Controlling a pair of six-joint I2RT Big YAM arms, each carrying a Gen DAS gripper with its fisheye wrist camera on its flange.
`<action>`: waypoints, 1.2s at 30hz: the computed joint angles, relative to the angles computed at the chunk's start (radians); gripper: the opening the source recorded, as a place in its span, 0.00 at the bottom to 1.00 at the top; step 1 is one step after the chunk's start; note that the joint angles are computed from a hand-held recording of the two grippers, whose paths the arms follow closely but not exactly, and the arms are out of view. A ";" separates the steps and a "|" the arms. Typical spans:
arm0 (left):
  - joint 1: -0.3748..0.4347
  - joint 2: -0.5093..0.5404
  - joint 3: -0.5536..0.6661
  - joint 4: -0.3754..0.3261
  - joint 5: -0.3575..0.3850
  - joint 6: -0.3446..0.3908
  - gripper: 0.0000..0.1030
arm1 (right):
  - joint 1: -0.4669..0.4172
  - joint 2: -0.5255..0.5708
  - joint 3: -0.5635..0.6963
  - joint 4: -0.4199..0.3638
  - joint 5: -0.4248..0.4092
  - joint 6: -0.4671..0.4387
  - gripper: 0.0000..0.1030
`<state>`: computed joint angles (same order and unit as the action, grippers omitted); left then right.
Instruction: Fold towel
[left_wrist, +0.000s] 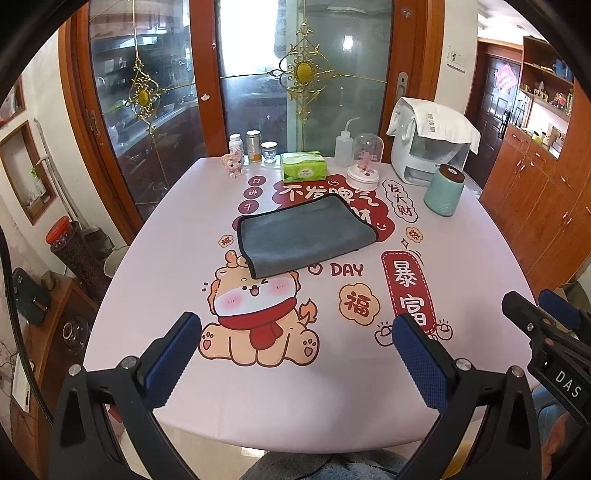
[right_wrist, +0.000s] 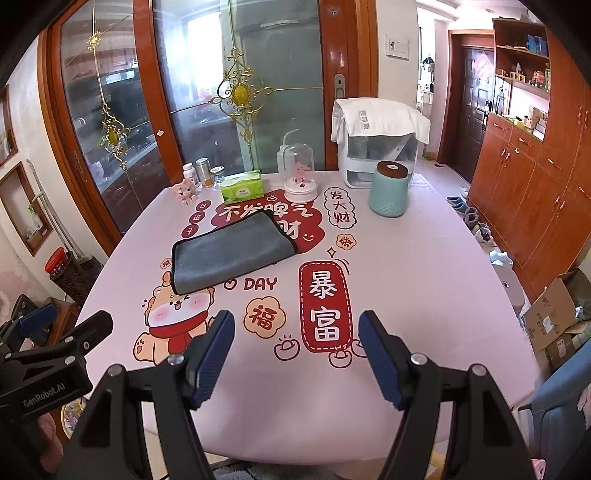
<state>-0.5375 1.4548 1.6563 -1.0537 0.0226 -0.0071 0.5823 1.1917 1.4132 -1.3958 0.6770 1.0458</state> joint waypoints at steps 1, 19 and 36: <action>-0.001 0.000 0.000 0.001 0.000 0.001 1.00 | 0.001 0.000 0.000 0.000 -0.001 0.001 0.68; -0.014 -0.002 -0.001 -0.006 -0.014 -0.001 1.00 | -0.001 -0.003 -0.001 -0.006 -0.005 -0.002 0.68; -0.006 0.001 -0.001 -0.018 -0.011 -0.001 1.00 | 0.000 -0.002 -0.007 -0.004 -0.010 0.002 0.68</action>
<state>-0.5436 1.4556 1.6550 -1.0717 0.0117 -0.0079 0.5828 1.1894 1.4065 -1.4003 0.6667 1.0483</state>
